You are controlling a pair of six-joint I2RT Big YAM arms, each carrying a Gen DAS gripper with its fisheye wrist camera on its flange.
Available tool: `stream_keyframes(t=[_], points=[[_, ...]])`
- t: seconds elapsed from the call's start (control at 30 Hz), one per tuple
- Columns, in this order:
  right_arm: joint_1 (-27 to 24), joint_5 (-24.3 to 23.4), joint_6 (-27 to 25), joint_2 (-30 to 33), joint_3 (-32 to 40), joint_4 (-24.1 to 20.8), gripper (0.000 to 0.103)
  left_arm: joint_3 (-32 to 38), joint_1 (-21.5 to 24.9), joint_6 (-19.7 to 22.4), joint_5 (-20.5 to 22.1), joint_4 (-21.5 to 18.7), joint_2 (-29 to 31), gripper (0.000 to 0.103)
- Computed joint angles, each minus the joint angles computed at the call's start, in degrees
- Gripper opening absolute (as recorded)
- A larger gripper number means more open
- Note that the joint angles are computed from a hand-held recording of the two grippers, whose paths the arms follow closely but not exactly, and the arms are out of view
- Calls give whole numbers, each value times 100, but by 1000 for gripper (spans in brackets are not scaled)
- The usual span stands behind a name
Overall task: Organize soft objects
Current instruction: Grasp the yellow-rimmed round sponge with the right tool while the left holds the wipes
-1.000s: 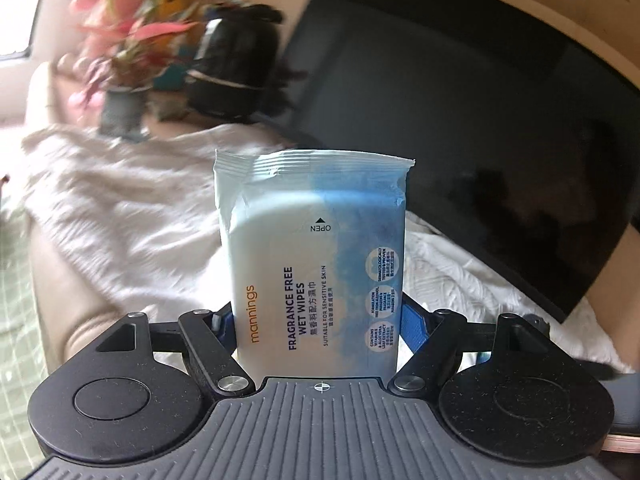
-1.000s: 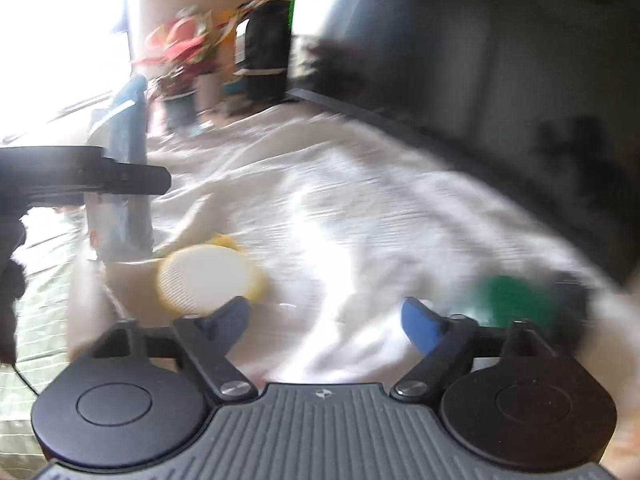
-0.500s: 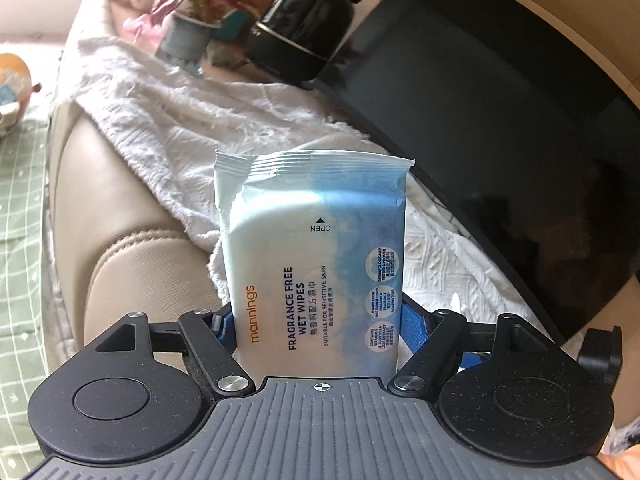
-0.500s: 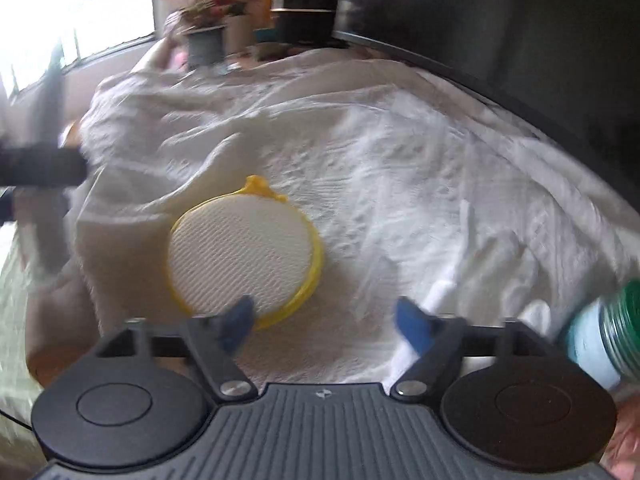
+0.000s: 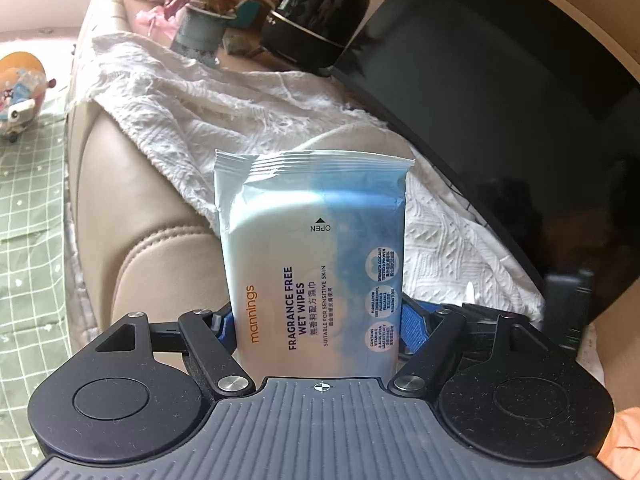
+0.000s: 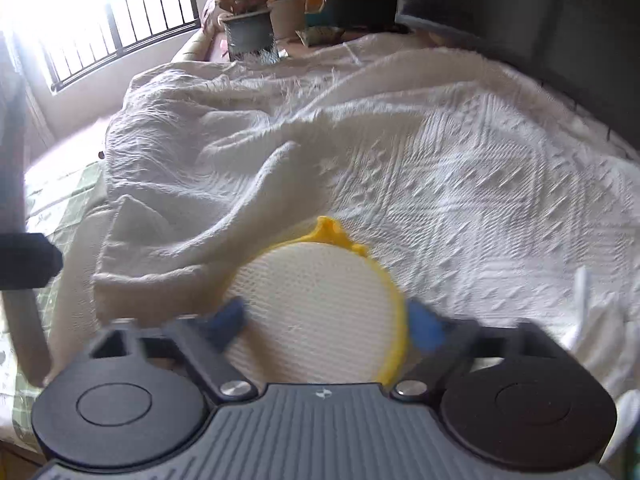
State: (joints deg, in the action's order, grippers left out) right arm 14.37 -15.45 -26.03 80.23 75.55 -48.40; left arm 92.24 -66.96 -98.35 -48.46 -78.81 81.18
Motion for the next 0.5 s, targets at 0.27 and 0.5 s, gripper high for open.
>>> stream_keyframes(t=[0.27, 0.5], points=[[-878, -1404, 6, -259, 695, -1646, 11, -31, 173, 724, 281, 741, 58, 80], [-771, -1903, 96, -235, 636, -1918, 14, 168, 159, 563, 374, 386, 151, 80]])
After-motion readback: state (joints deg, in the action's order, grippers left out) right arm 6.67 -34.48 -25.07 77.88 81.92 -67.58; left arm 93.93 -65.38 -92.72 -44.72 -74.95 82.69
